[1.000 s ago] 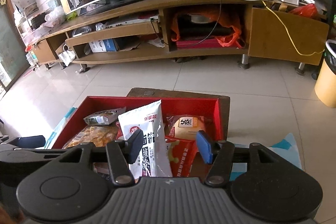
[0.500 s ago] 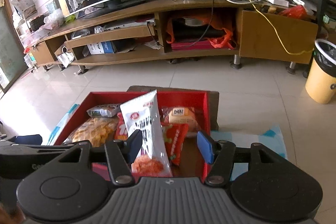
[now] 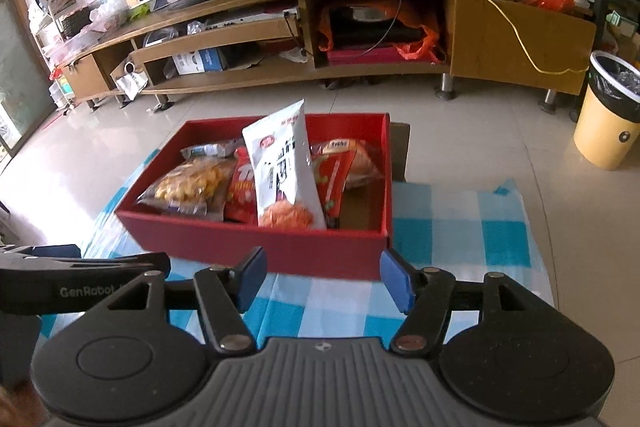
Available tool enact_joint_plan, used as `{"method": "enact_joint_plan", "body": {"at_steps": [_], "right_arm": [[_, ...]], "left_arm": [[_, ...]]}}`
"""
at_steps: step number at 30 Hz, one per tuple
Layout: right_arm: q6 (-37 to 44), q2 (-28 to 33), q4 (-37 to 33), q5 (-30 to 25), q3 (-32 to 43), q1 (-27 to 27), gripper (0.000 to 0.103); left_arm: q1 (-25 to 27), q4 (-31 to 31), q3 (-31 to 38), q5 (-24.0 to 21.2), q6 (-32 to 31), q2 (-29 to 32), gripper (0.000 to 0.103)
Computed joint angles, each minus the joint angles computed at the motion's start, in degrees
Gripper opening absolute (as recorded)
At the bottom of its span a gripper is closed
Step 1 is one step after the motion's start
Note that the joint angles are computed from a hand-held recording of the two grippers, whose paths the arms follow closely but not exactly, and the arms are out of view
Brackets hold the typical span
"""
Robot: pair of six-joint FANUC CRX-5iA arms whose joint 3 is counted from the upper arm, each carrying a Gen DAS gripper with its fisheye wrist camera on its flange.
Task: Organize snacks
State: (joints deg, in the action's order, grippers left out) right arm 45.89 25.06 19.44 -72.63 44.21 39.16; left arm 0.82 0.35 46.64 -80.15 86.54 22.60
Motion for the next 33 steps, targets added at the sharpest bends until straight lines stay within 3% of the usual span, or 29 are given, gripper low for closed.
{"method": "enact_joint_plan", "body": {"at_steps": [33], "right_arm": [[-6.45, -10.66, 2.88, 1.42, -14.47, 6.32, 0.060]], "left_arm": [[-0.22, -0.88, -16.16, 4.16, -4.37, -13.12, 0.103]]}}
